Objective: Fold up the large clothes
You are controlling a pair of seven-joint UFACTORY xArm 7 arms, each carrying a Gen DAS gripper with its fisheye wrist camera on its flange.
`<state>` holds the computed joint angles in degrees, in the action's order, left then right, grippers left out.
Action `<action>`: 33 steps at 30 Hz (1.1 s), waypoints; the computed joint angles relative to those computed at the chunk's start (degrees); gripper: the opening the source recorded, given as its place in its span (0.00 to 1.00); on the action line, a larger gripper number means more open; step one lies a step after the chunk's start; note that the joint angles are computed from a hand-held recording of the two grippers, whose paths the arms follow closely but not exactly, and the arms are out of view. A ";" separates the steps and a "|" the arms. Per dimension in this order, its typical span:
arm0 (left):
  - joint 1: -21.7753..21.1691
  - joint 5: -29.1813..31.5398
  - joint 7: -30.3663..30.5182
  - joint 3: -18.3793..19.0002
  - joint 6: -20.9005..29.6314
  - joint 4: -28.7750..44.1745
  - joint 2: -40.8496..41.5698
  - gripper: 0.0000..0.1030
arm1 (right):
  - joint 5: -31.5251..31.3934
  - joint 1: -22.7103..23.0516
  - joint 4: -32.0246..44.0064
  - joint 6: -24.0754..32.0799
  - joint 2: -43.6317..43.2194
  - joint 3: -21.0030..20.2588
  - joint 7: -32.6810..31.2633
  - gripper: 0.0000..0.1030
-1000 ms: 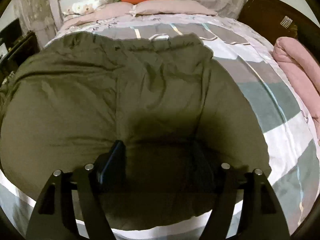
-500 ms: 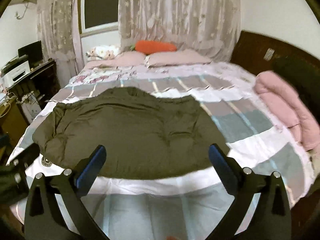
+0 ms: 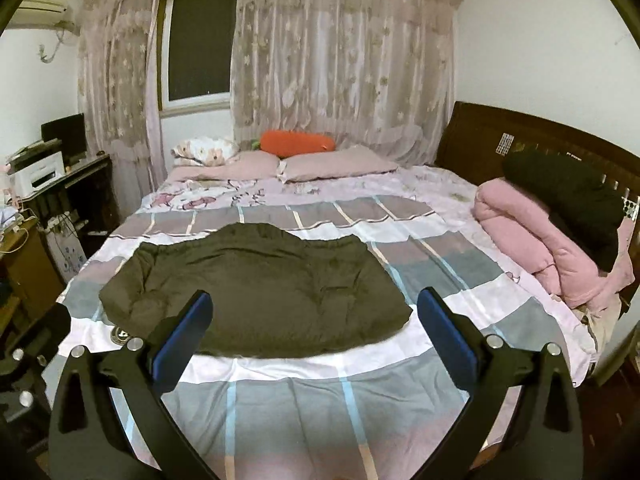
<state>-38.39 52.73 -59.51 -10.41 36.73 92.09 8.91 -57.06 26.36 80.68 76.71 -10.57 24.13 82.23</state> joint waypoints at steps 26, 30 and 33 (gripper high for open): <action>3.43 5.90 -5.96 -7.07 2.07 -7.49 -9.60 0.98 | 0.83 -2.34 -2.84 3.83 -6.46 6.51 0.64 0.99; 3.94 5.18 -5.70 -7.41 1.91 -7.92 -10.16 0.98 | 0.42 -2.71 -2.43 4.70 -6.18 7.53 0.48 0.99; 4.15 4.91 -6.03 -7.88 2.29 -7.97 -10.55 0.98 | -0.11 -2.53 -1.71 5.38 -5.56 8.11 0.40 0.99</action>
<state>-34.24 57.64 -65.54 -18.29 39.02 84.12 -1.63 -57.17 23.83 78.97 82.10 -16.13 32.24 82.62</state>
